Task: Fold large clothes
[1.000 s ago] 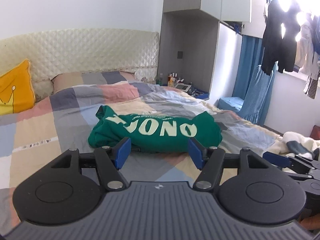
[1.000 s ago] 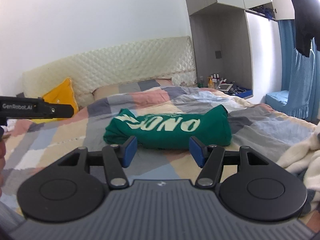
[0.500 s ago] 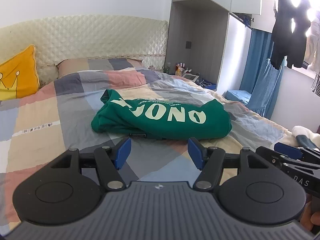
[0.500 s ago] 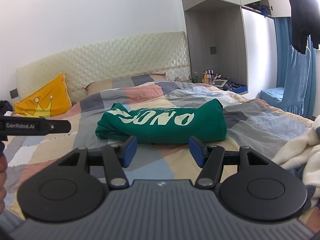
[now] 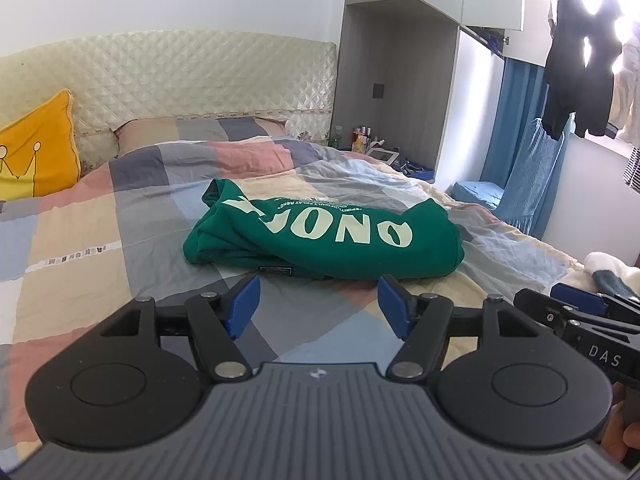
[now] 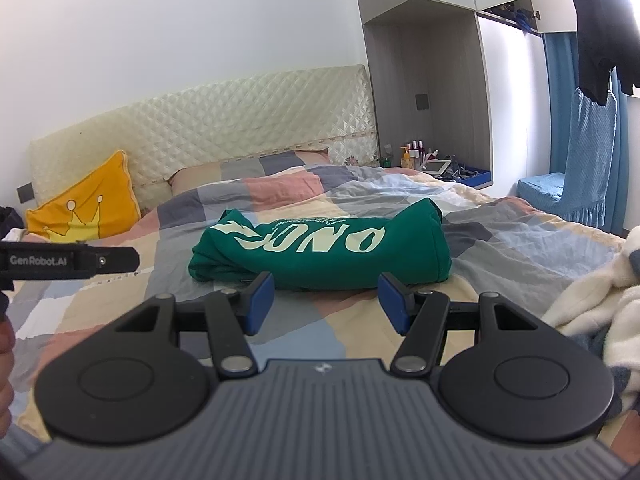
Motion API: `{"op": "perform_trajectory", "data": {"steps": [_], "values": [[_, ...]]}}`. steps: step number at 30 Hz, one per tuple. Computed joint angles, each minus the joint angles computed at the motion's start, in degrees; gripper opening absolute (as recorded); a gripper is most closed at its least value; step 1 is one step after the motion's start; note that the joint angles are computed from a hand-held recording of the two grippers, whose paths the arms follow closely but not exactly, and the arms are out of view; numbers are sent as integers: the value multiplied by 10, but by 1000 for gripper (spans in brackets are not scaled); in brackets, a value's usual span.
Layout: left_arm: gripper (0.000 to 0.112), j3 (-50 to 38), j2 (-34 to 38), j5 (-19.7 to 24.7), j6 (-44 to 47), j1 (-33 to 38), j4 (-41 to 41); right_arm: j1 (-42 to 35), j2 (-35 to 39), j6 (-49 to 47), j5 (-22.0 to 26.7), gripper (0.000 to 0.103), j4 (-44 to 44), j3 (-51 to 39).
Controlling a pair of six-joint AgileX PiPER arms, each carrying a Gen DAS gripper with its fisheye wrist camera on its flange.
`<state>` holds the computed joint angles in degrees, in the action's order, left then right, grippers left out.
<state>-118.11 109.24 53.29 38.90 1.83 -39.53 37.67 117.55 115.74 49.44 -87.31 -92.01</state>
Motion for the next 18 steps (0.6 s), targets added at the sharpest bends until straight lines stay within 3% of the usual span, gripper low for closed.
{"op": "perform_trajectory", "data": {"steps": [18], "values": [[72, 29, -12, -12, 8, -2, -8, 5, -7, 17, 11, 61, -9, 12]]}}
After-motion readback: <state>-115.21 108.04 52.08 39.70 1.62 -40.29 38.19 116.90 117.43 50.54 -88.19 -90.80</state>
